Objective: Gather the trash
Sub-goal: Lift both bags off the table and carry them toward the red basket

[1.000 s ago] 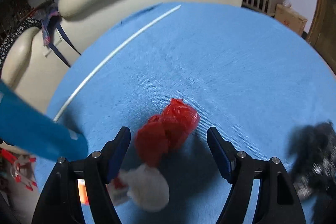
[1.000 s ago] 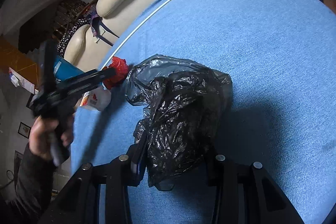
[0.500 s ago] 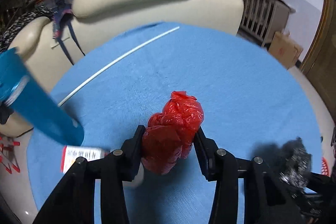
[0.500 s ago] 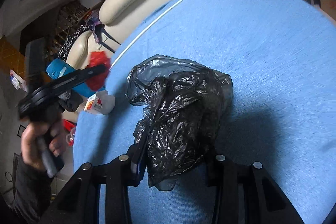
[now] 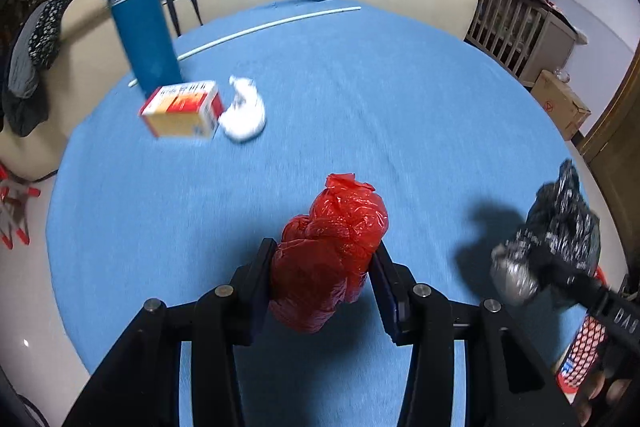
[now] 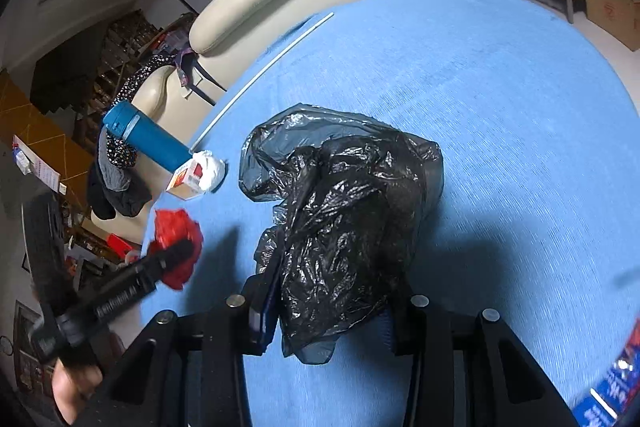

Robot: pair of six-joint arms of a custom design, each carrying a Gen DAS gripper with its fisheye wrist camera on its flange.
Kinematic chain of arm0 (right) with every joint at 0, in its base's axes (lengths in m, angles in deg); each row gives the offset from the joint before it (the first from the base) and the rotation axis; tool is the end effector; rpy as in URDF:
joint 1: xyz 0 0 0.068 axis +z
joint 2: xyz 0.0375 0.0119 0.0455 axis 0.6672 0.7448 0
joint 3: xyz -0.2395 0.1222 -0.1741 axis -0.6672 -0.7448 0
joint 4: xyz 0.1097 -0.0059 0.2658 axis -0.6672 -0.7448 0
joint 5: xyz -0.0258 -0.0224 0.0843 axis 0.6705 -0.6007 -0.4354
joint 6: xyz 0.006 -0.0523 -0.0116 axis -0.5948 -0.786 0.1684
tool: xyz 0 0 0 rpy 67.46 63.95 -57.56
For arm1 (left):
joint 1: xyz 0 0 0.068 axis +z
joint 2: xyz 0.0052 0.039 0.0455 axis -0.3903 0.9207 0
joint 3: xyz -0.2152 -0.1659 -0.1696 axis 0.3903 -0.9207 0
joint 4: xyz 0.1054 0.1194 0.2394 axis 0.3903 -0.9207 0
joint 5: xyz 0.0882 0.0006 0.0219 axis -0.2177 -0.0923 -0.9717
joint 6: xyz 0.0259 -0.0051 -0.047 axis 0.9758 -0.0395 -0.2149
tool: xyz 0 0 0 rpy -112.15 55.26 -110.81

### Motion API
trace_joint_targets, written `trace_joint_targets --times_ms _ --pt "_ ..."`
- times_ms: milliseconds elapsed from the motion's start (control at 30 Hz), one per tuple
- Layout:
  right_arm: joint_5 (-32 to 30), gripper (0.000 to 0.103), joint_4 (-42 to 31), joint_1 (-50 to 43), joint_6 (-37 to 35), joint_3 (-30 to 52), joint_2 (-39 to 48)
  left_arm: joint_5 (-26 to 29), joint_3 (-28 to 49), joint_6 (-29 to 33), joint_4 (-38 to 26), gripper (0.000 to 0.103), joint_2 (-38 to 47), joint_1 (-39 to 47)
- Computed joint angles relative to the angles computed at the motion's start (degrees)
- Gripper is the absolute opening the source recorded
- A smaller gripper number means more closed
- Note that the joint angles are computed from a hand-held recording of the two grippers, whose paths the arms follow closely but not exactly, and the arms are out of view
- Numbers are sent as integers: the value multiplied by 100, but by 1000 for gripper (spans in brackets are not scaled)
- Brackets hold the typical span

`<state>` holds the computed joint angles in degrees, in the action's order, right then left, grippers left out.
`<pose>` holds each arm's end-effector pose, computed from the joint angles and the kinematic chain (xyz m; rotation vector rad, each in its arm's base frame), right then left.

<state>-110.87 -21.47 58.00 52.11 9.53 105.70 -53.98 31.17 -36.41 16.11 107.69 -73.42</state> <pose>0.2253 0.0847 0.2134 -0.3129 2.5079 0.8973 0.1621 -0.1688 0.2307 -0.3809 2.5382 0.0664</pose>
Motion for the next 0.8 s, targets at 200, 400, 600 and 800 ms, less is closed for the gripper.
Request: trace_joint_targets --times_ms 200,400,600,800 --pt "-8 42 -323 -77 -86 -158 -571 -253 79 -842 -500 48 2 -745" --pt "-77 42 -699 -278 -288 -155 -997 -477 318 -1263 -929 48 71 -1074" --pt "-185 42 -914 -497 -508 -183 -1161 -550 478 -1445 -1088 48 201 -1235" --pt "-187 42 -858 -502 -442 -167 -1090 -507 540 -1329 -997 48 354 -1217"
